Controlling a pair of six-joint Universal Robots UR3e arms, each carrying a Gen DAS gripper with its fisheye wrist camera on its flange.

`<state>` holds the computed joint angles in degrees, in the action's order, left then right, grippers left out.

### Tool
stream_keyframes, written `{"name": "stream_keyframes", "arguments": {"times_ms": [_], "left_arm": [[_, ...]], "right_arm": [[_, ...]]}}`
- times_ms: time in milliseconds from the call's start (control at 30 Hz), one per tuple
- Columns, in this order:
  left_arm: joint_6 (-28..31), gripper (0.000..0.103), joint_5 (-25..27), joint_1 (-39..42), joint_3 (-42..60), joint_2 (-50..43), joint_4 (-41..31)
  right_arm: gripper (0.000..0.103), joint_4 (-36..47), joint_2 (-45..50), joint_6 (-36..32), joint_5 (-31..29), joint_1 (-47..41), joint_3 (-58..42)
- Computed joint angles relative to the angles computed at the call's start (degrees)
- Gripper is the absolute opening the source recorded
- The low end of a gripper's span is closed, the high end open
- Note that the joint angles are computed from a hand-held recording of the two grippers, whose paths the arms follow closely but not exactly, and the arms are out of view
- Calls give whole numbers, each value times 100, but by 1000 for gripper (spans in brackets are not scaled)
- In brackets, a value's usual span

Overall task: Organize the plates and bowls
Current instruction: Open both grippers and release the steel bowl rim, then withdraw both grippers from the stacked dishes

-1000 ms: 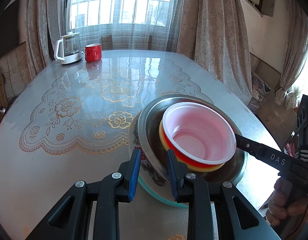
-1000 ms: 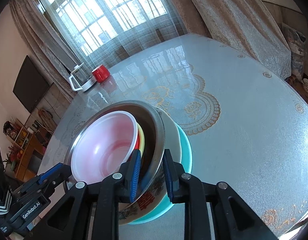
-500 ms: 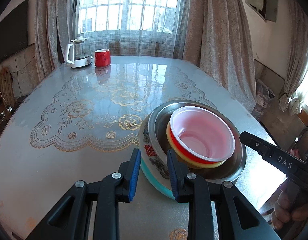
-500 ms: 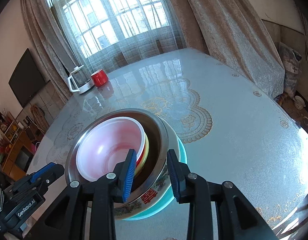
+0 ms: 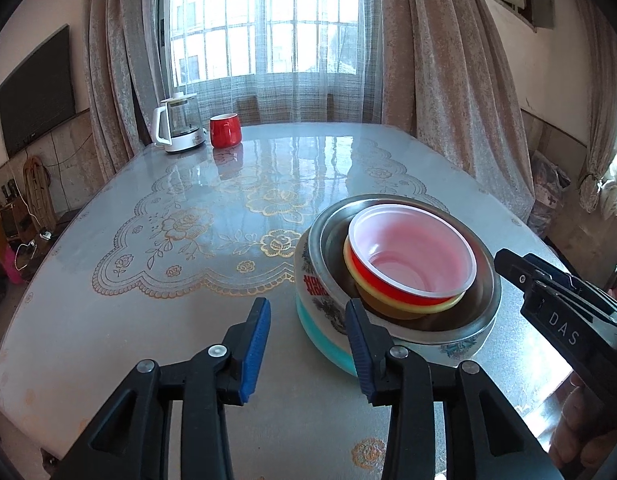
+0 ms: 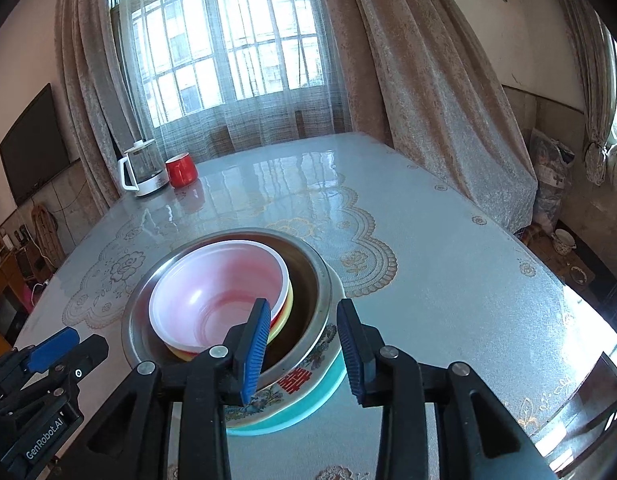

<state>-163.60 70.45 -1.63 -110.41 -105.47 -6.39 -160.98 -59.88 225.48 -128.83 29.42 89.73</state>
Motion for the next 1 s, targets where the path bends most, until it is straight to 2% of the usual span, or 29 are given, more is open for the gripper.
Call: {"name": "stream_keyframes", "arguments": {"times_ms": [500,1000], "left_arm": [[-24,50,1,-3,-310,97,342],[-16,53,35,-6,-291,54,382]], "right_arm": [[38,113,126,-36,-125,126,-214],[38,92,185,-71,-32,75,-232]]}}
